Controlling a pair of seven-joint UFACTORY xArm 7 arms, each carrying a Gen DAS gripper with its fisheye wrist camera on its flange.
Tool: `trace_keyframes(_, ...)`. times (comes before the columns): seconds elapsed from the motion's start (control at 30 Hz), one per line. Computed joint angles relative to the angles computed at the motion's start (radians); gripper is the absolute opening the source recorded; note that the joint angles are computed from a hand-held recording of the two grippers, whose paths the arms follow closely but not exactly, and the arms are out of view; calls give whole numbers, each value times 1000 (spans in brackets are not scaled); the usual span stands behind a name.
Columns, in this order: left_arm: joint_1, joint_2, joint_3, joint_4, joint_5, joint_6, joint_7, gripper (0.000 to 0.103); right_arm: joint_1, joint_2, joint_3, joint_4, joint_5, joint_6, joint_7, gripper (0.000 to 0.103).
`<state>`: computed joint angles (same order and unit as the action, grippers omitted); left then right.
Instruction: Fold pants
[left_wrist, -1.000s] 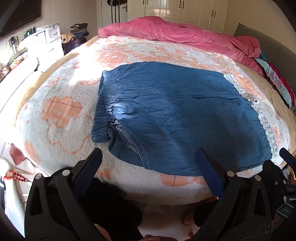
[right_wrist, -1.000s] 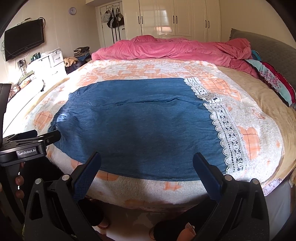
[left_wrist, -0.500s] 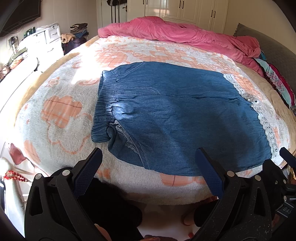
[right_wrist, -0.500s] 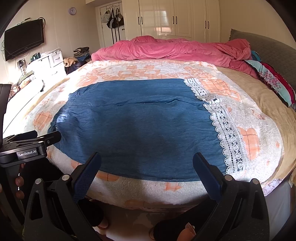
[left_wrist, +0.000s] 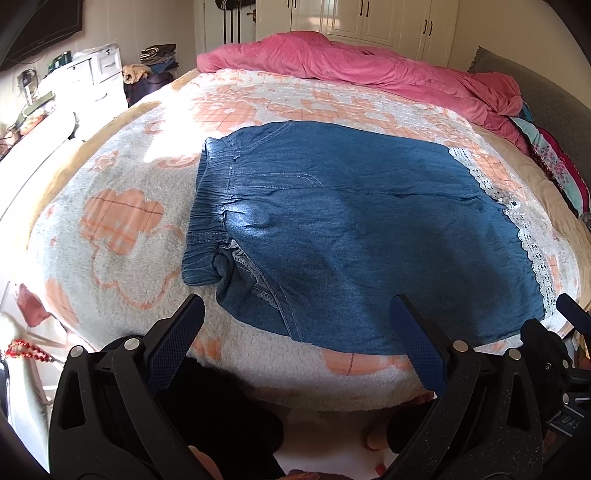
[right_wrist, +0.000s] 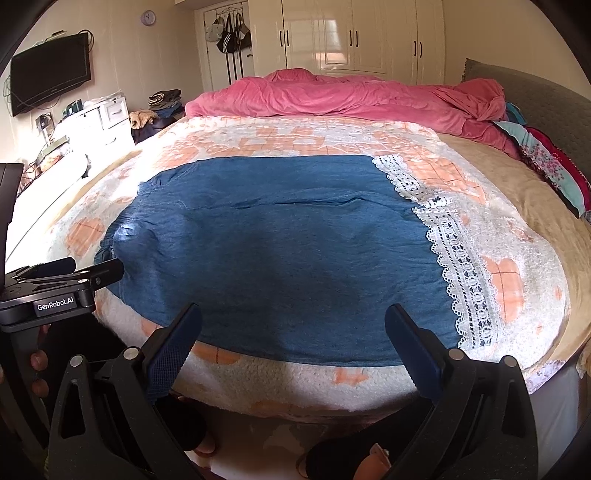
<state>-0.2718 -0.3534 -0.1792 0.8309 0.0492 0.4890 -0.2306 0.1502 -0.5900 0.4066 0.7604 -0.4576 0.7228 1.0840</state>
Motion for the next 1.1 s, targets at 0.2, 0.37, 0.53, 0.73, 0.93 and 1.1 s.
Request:
trace_keyframes(0.2, 1, 46, 23, 34, -21, -8, 32, 94, -8, 72, -25, 50, -14, -25, -40, 99)
trace_keyframes(0.37, 34, 119, 31, 113, 0, -9, 18, 94, -9, 172, -70, 127, -29, -64, -112, 99)
trace_keyframes(0.53, 65, 218, 49, 226, 25, 21, 1, 94, -8, 301, -113, 243, -50, -94, -192, 99)
trace_keyframes(0.73, 84, 366, 81, 410, 11, 61, 21, 94, 29, 487, -198, 423, -25, -119, -339, 99)
trace_keyframes(0.93, 89, 556, 108, 648, 42, 157, 46, 94, 81, 703, -267, 663, -15, -83, -492, 99)
trace_keyframes(1.1, 119, 697, 106, 819, -30, 222, 136, 94, 110, 872, -311, 868, 60, -59, -664, 99)
